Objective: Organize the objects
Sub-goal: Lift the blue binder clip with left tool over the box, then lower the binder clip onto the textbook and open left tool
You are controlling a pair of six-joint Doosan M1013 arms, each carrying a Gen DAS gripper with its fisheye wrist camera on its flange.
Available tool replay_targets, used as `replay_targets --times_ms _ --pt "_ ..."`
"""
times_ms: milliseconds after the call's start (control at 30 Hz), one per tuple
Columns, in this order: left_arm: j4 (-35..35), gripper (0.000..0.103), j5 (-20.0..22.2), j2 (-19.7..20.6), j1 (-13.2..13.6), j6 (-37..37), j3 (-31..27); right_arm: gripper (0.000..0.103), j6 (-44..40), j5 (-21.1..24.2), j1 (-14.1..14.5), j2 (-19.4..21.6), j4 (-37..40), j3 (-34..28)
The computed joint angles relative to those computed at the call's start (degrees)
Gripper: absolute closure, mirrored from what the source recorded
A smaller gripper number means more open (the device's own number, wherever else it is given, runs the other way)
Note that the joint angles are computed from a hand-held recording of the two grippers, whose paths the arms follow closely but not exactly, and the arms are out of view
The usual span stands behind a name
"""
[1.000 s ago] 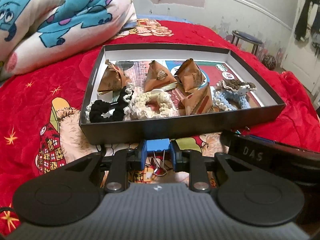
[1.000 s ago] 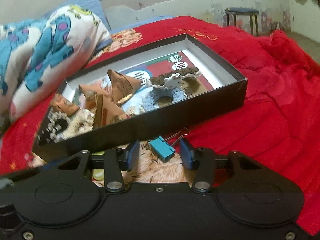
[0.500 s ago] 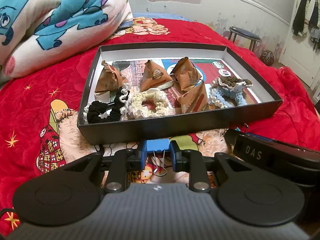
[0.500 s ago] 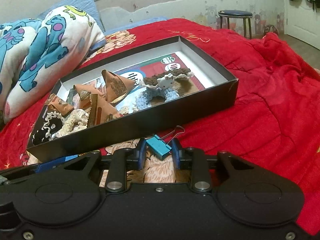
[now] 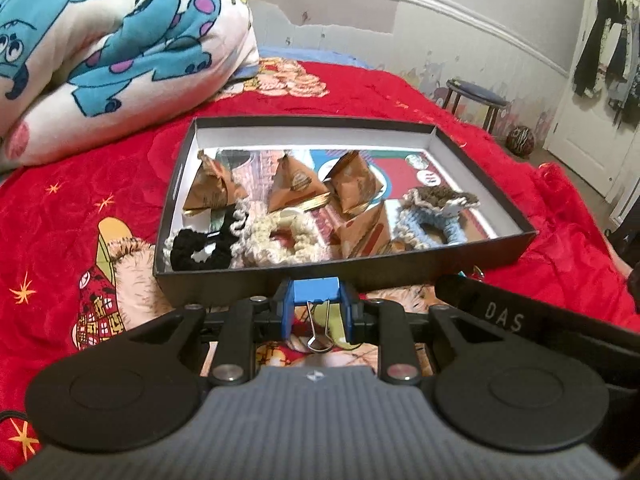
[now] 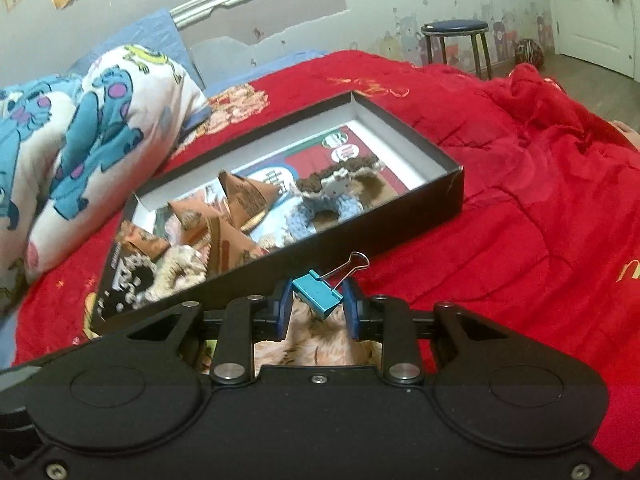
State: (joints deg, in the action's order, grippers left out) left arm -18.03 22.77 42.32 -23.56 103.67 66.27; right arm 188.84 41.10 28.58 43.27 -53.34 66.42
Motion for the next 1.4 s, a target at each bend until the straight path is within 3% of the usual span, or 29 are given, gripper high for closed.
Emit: replay_targets --times_ms 100,633,800,967,1133,1233,1300,1400 --pt "-6.24 0.075 0.81 -0.36 0.44 4.78 -0.09 0.077 2.19 -0.09 0.22 -0.7 -1.98 0.58" --pt "-22.87 0.075 -5.54 -1.6 1.5 19.52 0.62 0.077 11.42 -2.81 -0.02 -2.19 -10.07 0.75" --pt "-22.96 0.075 -8.14 -0.94 1.39 20.93 -1.18 0.077 15.5 -4.1 -0.83 -1.92 -13.13 -0.19" --pt "-27.55 0.075 -11.11 0.95 1.21 26.03 -4.57 0.077 15.41 -4.9 -1.82 -0.88 -14.76 -2.24" --pt "-20.45 0.075 -11.32 4.82 1.16 19.26 -11.56 0.077 17.01 -6.0 -3.49 0.74 -15.62 -4.65" --pt "-5.34 0.075 -9.66 7.91 0.98 4.62 -17.06 0.077 14.31 -6.41 -4.58 2.2 -15.41 -6.75" --pt "1.37 0.075 -7.41 9.63 0.97 -2.09 -19.96 0.077 11.4 -6.78 -5.47 3.33 -14.14 -8.31" --pt "2.47 0.075 -2.53 12.57 1.46 -4.47 -24.63 0.077 6.87 -7.42 -6.92 4.89 -9.79 -10.59"
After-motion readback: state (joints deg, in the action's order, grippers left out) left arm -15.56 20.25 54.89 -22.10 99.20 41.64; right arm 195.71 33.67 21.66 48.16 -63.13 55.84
